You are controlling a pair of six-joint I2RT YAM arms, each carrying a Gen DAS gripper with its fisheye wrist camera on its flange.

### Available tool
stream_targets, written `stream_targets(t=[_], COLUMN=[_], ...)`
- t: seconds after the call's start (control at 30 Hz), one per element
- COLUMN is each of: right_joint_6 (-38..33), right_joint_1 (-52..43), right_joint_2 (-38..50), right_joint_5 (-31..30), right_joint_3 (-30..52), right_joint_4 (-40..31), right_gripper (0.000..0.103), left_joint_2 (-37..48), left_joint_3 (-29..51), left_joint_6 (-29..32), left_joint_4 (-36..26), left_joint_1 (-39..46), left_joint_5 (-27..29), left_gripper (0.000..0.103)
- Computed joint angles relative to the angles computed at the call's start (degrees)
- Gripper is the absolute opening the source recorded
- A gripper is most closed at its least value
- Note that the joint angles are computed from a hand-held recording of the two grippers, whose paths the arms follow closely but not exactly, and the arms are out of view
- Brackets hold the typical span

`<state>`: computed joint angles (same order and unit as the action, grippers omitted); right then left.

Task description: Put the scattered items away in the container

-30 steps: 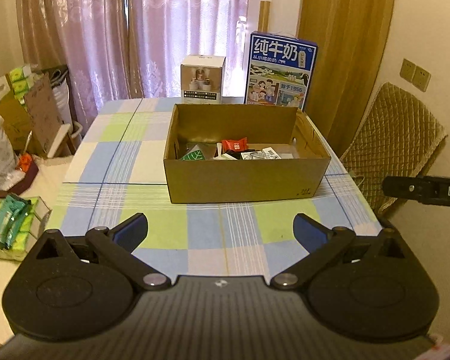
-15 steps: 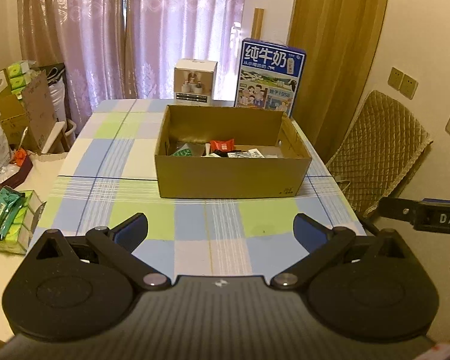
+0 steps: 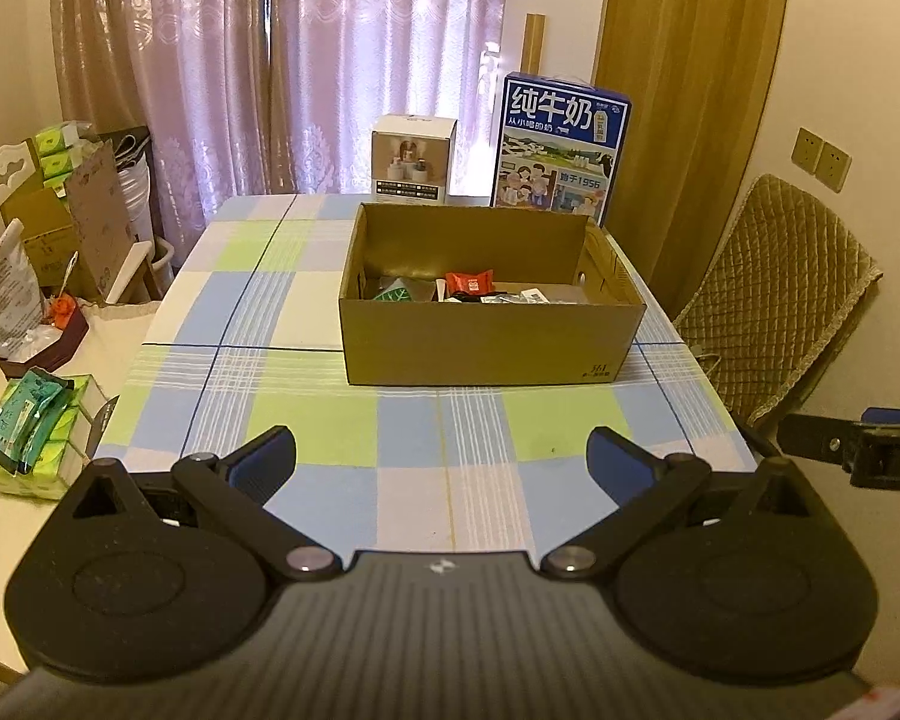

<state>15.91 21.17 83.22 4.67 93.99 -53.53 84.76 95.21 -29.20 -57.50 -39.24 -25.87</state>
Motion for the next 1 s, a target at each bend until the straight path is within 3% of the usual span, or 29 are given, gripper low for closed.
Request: stream_targets(t=[1.0], right_joint_6=[1.5], right_joint_1=[1.4], right_joint_2=[-1.0], right_joint_5=[0.7], right_joint_3=[-1.6], right_joint_4=[0.3], right_gripper=[0.101], left_joint_2=[-0.4], left_joint_3=[-2.4], left_joint_6=[-1.5], left_joint_4=[0.2], left_joint_1=[-1.0], left_joint_5=[0.4], left_gripper=[0.102])
